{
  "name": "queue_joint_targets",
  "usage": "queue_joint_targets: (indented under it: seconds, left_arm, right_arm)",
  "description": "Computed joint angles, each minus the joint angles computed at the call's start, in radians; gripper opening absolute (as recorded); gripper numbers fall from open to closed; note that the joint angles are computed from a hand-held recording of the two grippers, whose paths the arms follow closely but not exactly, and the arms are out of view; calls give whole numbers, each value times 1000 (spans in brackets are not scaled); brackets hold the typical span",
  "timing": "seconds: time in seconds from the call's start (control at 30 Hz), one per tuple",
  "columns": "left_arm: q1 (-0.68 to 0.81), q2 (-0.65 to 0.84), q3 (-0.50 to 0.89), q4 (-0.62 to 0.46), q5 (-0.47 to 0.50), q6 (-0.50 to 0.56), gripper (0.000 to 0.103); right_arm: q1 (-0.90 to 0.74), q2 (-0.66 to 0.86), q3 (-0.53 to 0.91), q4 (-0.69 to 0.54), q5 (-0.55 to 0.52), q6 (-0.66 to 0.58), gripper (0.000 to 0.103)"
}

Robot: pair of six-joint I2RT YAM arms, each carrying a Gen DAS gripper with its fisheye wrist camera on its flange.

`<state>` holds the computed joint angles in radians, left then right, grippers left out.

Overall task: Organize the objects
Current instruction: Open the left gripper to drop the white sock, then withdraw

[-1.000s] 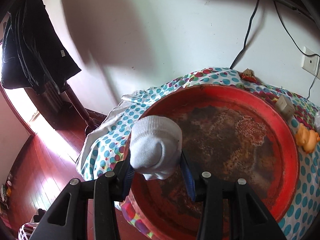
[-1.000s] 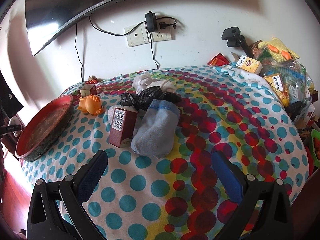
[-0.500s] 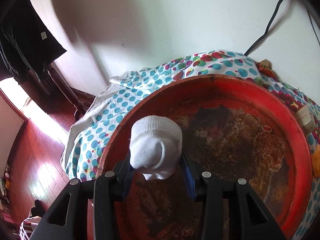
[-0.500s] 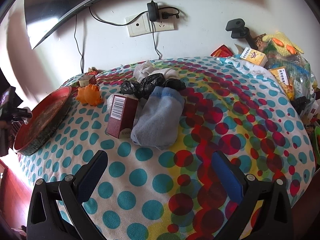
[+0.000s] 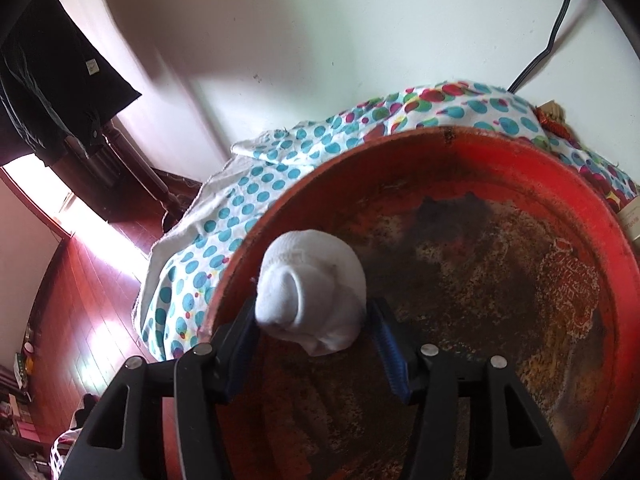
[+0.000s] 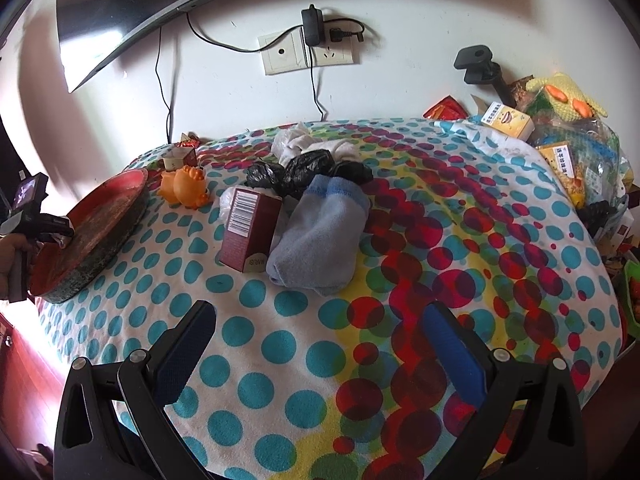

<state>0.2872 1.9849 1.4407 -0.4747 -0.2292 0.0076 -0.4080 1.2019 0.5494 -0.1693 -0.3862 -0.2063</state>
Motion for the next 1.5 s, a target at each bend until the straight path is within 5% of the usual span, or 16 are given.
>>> queue_joint_targets:
  seconds: [0.43, 0.73, 0.87, 1.0, 1.1, 1.17, 1.27, 1.43, 1.5]
  left_arm:
    - [-46, -420, -348, 194, -63, 130, 57]
    - [-78, -726, -528, 135, 7, 87, 57]
    - [-145, -1010, -734, 122, 15, 13, 57]
    - [-313, -1254, -910, 28, -48, -140, 57]
    - [-507, -1425, -1024, -40, -151, -271, 57]
    - [-664, -1493, -1066, -51, -289, -314, 57]
    - [-770, -1535, -1085, -37, -372, -317, 57]
    - [-669, -1520, -1100, 8, -256, -273, 57]
    - [-594, -1515, -1106, 22, -182, -257, 57]
  right_arm:
    - [97, -226, -46, -112, 46, 8, 103]
    - [160, -401, -44, -177, 48, 37, 103]
    - [142, -221, -2, -164, 115, 70, 103]
    - [84, -189, -69, -25, 174, 38, 103]
    - [120, -125, -61, 26, 239, 22, 103]
    - [157, -70, -27, 24, 241, 25, 103]
    - [263, 26, 45, 31, 278, 75, 103]
    - [409, 207, 178, 51, 412, 209, 102]
    - [398, 290, 230, 49, 367, 242, 99]
